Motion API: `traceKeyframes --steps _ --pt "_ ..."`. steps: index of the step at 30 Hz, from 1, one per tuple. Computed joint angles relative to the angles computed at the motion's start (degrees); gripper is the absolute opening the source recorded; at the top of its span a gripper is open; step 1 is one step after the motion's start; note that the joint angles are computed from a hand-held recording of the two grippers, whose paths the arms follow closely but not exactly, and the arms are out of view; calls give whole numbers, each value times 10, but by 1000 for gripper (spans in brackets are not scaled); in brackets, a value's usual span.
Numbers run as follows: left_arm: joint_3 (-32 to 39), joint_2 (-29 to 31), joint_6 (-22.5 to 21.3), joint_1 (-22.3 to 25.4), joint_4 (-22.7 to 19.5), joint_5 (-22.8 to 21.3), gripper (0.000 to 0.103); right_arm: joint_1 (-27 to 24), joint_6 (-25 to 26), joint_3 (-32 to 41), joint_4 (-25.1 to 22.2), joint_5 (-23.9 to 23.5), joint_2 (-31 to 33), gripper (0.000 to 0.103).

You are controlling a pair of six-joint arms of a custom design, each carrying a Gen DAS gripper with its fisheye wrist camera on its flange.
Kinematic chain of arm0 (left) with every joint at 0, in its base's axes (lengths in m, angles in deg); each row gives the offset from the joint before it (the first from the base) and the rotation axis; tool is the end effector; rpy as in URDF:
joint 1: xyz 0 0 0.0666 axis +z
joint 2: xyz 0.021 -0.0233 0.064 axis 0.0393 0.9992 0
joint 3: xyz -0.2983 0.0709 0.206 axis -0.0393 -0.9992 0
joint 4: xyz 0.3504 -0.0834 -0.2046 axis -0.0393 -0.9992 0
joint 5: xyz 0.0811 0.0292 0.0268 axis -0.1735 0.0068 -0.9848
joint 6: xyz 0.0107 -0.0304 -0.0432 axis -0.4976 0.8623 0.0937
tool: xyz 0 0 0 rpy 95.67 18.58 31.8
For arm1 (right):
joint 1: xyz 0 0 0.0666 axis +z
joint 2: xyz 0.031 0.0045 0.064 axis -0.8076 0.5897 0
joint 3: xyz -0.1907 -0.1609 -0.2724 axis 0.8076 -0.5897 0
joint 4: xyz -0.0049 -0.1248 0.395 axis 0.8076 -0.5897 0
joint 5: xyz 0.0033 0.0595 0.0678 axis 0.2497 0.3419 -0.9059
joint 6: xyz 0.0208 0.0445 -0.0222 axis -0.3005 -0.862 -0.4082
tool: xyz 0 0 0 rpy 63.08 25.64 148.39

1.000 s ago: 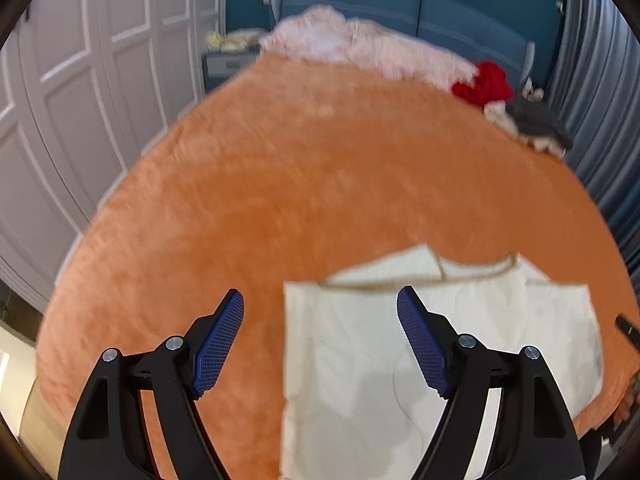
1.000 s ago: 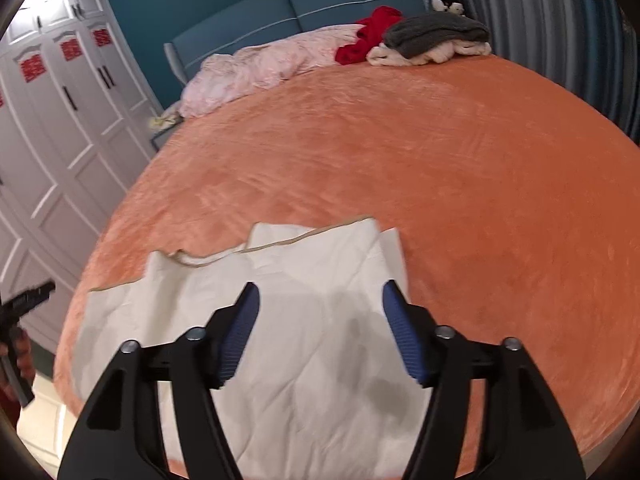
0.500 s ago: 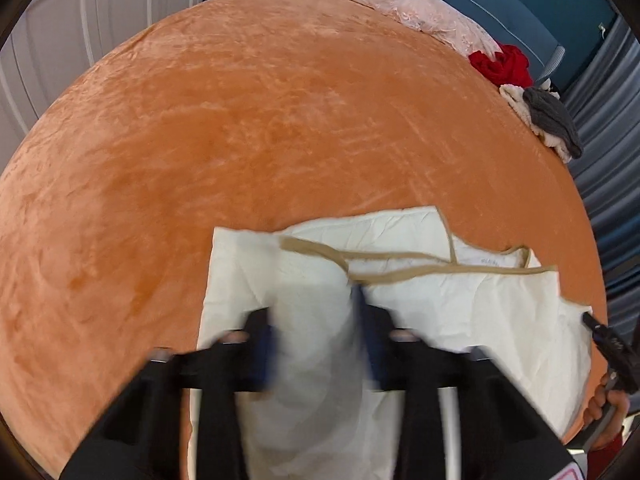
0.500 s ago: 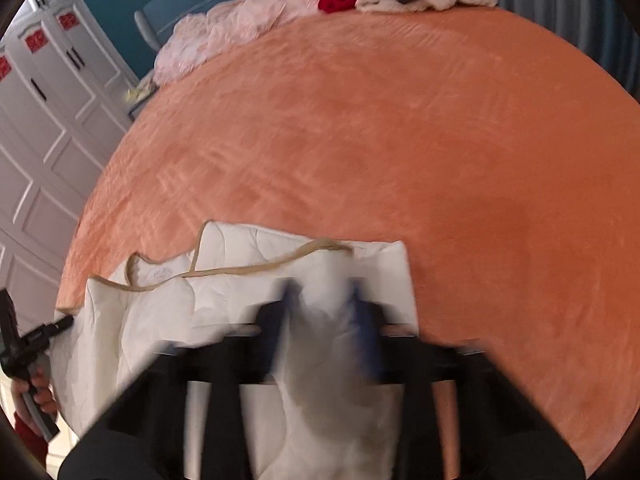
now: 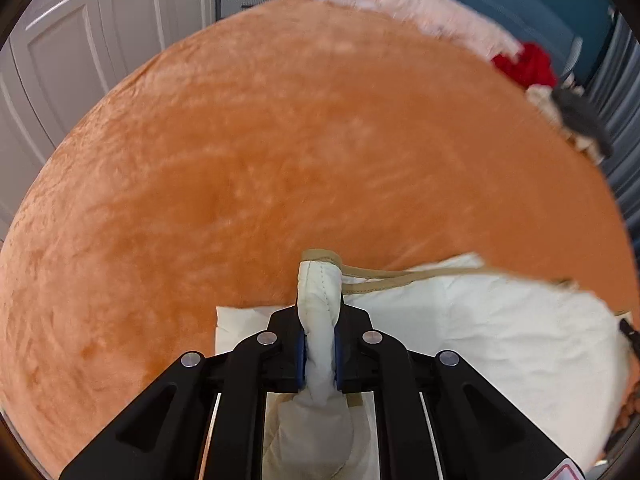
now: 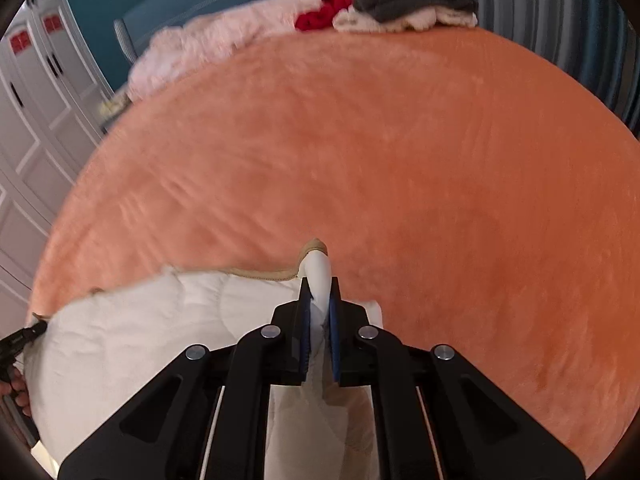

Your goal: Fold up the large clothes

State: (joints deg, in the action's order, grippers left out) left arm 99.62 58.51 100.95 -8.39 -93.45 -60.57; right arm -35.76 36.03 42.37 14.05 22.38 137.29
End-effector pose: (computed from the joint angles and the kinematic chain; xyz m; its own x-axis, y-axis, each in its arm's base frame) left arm 0.4837 -0.0894 0.4758 -0.8691 -0.2036 -0.4507 -0.1663 0.9786 -0.1214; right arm 0.4567 0.1443 0.4740 -0.7931 0.3057 -0.5268 0.2206 0.9504 0.2194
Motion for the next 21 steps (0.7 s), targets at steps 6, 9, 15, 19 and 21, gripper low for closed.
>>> traceKeyframes --steps 6,9,15,19,21 --pt "-52 -9 -11 -8 41 -32 16 11 -3 -38 10 14 4 10" --pt "-65 -12 -15 -19 58 -59 19 19 7 -41 13 34 7 13" --pt "-38 -7 -17 -23 28 -83 23 17 6 -14 -15 63 9 31" --pt "-12 -42 -13 -14 11 -117 49 14 -9 -27 21 86 -51 41" --pt "13 -53 -4 -14 1 -131 47 22 -3 -17 25 85 -64 43"
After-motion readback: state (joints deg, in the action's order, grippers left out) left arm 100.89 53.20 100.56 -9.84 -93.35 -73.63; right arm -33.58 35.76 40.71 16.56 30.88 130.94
